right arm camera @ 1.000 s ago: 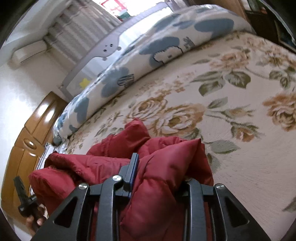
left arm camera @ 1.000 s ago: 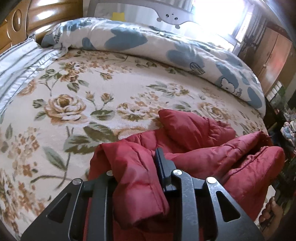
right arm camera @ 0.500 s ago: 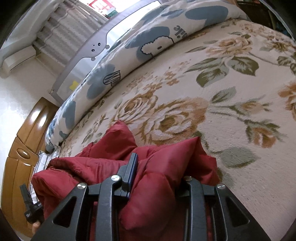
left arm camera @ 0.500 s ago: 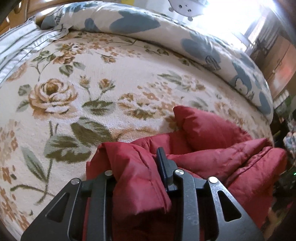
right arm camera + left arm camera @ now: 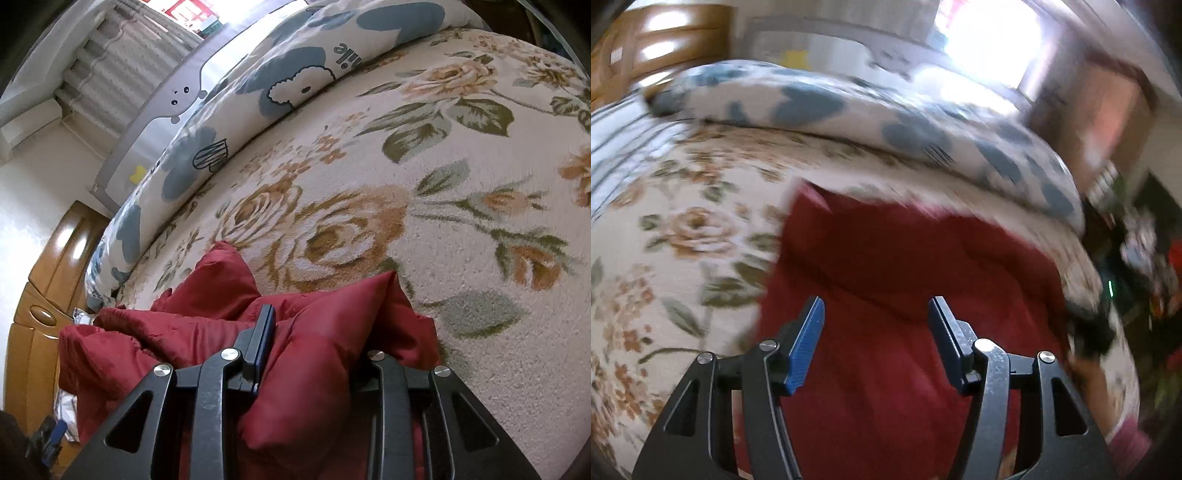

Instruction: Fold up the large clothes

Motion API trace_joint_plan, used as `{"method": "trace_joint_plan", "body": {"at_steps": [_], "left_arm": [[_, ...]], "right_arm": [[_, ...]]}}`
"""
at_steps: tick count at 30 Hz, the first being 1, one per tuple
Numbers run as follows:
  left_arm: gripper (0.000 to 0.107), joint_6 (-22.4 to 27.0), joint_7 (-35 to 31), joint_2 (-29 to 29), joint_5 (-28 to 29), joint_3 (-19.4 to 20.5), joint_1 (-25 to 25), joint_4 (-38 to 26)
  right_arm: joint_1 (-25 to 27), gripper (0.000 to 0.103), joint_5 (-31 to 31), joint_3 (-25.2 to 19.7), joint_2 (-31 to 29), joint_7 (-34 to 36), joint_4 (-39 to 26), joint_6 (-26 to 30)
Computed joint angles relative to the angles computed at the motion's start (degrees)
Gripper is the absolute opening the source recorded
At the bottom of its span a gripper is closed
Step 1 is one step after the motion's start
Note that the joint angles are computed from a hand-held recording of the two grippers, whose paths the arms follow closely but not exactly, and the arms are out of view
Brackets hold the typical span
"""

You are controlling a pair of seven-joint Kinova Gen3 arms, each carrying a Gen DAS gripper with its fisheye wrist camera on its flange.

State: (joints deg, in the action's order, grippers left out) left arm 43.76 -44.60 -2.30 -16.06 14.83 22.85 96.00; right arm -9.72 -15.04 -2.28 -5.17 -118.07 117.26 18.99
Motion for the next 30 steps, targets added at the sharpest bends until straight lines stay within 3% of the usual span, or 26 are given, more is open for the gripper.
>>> {"method": "trace_joint_plan", "body": {"at_steps": [3, 8, 11, 15, 18, 22, 25, 30], "left_arm": [[0.058, 5.1, 1.5, 5.3, -5.9, -0.9, 7.3, -3.6], [0.059, 15.0, 10.1, 13.6, -17.5, -5.4, 18.9, -7.7], [0.061, 14.4, 13.7, 14.3, -20.1, -3.1, 16.9, -6.7], [0.061, 15.1, 14.3, 15.1, -21.3, -3.8, 17.4, -7.3], [0.061, 14.6, 14.2, 15.3, -21.2, -4.5, 17.6, -7.2], [0.061, 14.1, 13.8, 15.0, -20.4, -4.9, 17.3, -6.8], [0.061, 14.6, 13.7, 15.0, -20.8, -5.1, 17.3, -6.8], [0.063, 11.9, 11.0, 14.7, -16.0, -5.7, 13.5, -6.8]], "right_arm": [[0.7, 0.033, 3.7, -1.4, 0.1, -3.0, -1.3, 1.8], [0.5, 0.039, 9.2, -2.4, -0.7, -4.9, -5.6, 8.6], [0.8, 0.054, 9.8, -3.1, -5.2, -4.9, -5.9, 10.1], [7.5, 0.081, 18.6, -13.5, -13.2, -11.4, -3.8, 10.7], [8.5, 0.081, 25.6, -20.6, -15.1, -13.8, -4.5, 13.2], [4.2, 0.081, 30.8, -24.7, -6.4, -9.3, -10.4, 22.5], [0.3, 0.081, 29.5, -20.3, -0.5, -7.3, -11.8, 24.7], [-1.4, 0.084, 23.3, -12.0, 1.9, -5.5, -10.3, 19.4]]}}
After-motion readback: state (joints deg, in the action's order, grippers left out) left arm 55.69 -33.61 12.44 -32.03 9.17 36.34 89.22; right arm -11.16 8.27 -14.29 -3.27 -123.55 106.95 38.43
